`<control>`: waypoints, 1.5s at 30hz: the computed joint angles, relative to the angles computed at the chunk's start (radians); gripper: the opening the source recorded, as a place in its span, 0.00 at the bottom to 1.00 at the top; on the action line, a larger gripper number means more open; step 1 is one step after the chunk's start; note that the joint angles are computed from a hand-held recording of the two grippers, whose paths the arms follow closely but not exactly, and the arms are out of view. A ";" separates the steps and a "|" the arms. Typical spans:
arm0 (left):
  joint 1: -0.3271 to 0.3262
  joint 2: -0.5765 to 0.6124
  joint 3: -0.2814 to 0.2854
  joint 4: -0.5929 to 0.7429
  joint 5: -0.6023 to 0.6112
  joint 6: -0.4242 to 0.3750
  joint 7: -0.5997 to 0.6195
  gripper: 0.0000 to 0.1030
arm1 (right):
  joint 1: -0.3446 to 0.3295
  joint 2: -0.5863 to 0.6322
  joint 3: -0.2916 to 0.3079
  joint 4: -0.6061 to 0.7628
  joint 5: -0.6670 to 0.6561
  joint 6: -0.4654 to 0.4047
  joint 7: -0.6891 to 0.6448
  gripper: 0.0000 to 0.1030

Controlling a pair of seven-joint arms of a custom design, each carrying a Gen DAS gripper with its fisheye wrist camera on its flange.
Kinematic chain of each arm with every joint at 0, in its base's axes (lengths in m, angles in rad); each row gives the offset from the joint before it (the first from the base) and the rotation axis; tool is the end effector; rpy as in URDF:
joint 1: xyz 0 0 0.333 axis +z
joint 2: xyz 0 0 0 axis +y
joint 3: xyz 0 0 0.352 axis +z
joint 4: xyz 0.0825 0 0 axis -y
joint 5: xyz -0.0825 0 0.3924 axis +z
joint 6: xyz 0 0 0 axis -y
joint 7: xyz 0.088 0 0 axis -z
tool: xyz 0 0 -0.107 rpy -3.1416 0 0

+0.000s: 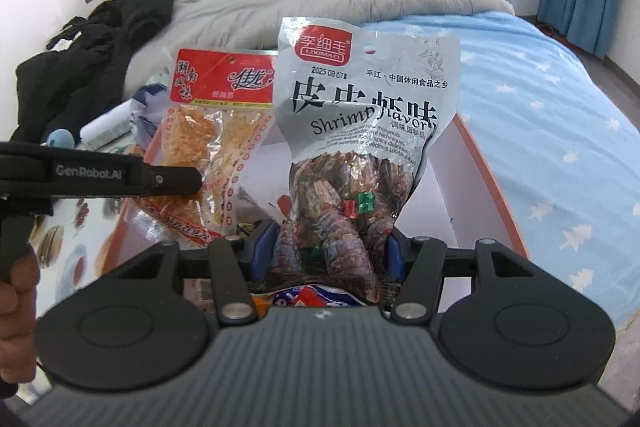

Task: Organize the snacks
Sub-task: 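Open both tools to drop the packets into the pink box, then move both tools back toward the remaining snacks beside the box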

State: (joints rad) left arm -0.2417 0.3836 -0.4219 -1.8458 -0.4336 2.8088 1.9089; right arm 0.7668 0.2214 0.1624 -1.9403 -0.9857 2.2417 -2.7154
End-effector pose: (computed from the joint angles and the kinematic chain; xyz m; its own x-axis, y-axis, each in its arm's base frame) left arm 0.5805 -0.3853 0.4260 -0.5836 -0.7531 0.3037 -0.7454 0.3483 -0.5684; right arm 0.4026 0.4891 0.4203 -0.3862 -0.9085 -0.1598 -0.6360 0.3877 -0.6672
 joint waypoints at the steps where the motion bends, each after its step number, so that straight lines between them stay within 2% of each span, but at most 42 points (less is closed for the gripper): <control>1: -0.002 0.007 0.002 0.007 0.003 -0.005 -0.002 0.28 | -0.002 0.002 -0.001 -0.001 0.000 0.005 0.000 0.57; 5: -0.007 0.018 0.010 0.022 0.022 -0.033 -0.011 0.30 | -0.010 0.016 -0.007 0.013 0.026 0.006 -0.013 0.58; 7: 0.001 0.014 0.003 0.017 0.014 -0.032 -0.001 0.42 | -0.011 0.022 -0.011 0.024 0.043 -0.005 -0.023 0.58; 9: 0.008 0.000 -0.003 0.000 0.003 -0.015 0.015 0.49 | -0.008 0.025 -0.011 0.031 0.055 -0.015 -0.024 0.68; 11: 0.011 -0.020 -0.005 -0.023 -0.002 0.005 0.028 0.50 | -0.002 0.024 -0.013 0.031 0.059 -0.030 -0.014 0.73; 16: 0.042 -0.083 -0.032 -0.082 -0.079 0.025 0.088 0.50 | 0.016 0.016 -0.004 0.039 0.059 -0.067 -0.003 0.73; 23: 0.053 -0.218 -0.032 -0.191 -0.279 0.043 0.240 0.50 | 0.052 -0.009 0.021 0.048 0.024 -0.135 0.053 0.73; 29: 0.019 -0.343 0.021 -0.279 -0.440 0.028 0.354 0.50 | 0.092 -0.009 0.045 0.085 -0.013 -0.210 0.082 0.73; 34: -0.031 -0.448 0.090 -0.357 -0.554 0.028 0.431 0.50 | 0.124 -0.009 0.059 0.110 -0.042 -0.260 0.111 0.73; 45: -0.142 -0.610 0.242 -0.498 -0.633 0.017 0.482 0.50 | 0.193 0.033 0.067 0.192 -0.073 -0.345 0.101 0.73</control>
State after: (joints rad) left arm -0.3834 -0.2259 -0.1797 -2.3434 -1.0669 2.8256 2.3908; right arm 0.9600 0.2541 0.2294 -1.7482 -1.0585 1.8970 -2.6141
